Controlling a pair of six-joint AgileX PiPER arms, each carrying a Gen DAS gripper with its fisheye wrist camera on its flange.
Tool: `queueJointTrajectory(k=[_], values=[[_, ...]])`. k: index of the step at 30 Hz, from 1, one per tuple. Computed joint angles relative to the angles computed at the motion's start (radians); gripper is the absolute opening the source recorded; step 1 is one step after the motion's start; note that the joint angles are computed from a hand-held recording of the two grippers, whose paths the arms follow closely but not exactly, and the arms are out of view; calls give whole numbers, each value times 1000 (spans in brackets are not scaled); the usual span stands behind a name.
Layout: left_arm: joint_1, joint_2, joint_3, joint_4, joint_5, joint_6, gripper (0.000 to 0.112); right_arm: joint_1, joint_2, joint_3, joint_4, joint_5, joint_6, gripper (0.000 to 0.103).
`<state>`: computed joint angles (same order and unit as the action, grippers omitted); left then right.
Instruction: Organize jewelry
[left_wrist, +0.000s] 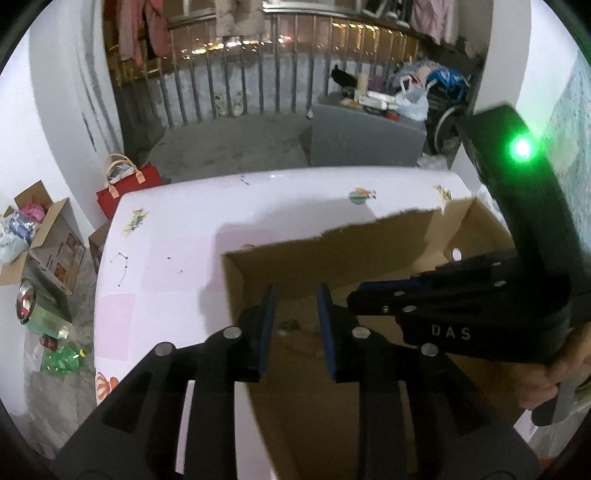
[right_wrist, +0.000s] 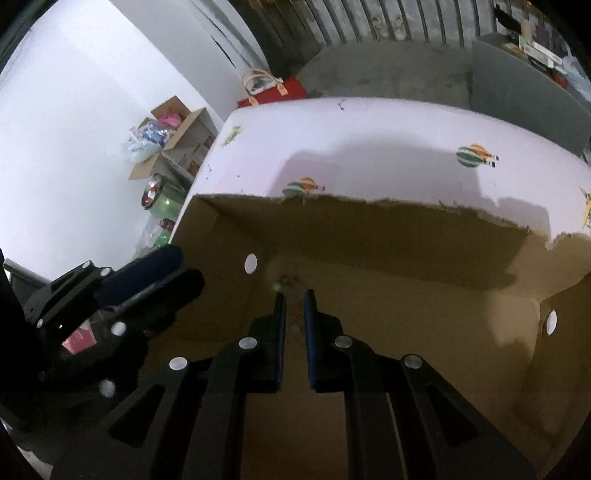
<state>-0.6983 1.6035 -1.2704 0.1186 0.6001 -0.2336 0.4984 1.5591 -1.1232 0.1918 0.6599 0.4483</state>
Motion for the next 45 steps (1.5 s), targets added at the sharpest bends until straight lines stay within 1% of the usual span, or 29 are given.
queueJointTrajectory(k=[2,4,5,7,8,10,11,12,13,14,15,17,18,20,21,23,24,25,26,27,28,29,30,33,35,38,41,44,45], values=[[10,-53,36,25,-23,-33,32,28,-43,18,-68,-14,58,11],[9,-113,78,70,-39,-74,39,56,-100,31,-150,-6,120,11],[1,-158,110,115,-44,-116,41,62,-127,24,-186,12,142,11],[-13,-251,175,178,-55,-181,52,133,-212,38,-332,38,258,11],[-23,-297,209,219,-55,-228,54,194,-266,53,-432,62,344,12],[-50,-414,294,286,-30,-329,59,296,-344,71,-579,127,484,18],[-58,-451,320,294,-21,-353,61,350,-376,74,-644,163,549,25],[-79,-511,362,314,-2,-395,64,444,-422,91,-730,215,638,32],[-106,-559,397,343,21,-441,65,498,-449,104,-781,256,689,34],[-142,-603,431,383,50,-501,66,580,-466,103,-832,319,733,34],[-190,-652,465,426,96,-568,66,622,-460,90,-860,361,755,34],[-264,-715,520,479,153,-660,67,649,-455,63,-845,399,722,34],[-331,-747,559,537,203,-755,67,640,-448,48,-822,406,693,34],[-435,-789,615,627,269,-897,67,597,-434,28,-749,403,615,34],[-497,-817,648,671,315,-970,67,538,-408,9,-669,378,525,34],[-578,-812,678,740,369,-1073,67,460,-368,-9,-547,348,381,34],[-648,-816,707,780,421,-1140,67,397,-328,-24,-461,335,281,34],[-716,-819,728,803,474,-1192,67,339,-285,-44,-384,333,181,34],[-755,-812,748,825,503,-1225,67,309,-256,-53,-342,341,117,34],[-770,-801,755,841,512,-1241,67,273,-188,-91,-305,367,26,34],[-794,-789,770,865,527,-1272,68,255,-140,-118,-302,385,-24,34],[-805,-777,782,889,531,-1295,68,242,-98,-142,-303,400,-62,34],[-813,-767,789,910,535,-1313,70,218,-40,-178,-288,422,-127,34],[-845,-730,832,998,557,-1403,76,179,84,-247,-274,458,-239,34],[-801,-701,862,1023,495,-1421,78,173,157,-290,-278,479,-284,34],[-751,-665,895,1036,425,-1434,78,161,215,-313,-259,490,-351,34],[-720,-649,914,1050,383,-1440,78,167,253,-332,-281,509,-358,33],[-733,-646,933,1067,389,-1476,80,174,276,-342,-316,520,-353,30],[-727,-653,939,1072,386,-1480,80,178,274,-339,-329,514,-352,26]])
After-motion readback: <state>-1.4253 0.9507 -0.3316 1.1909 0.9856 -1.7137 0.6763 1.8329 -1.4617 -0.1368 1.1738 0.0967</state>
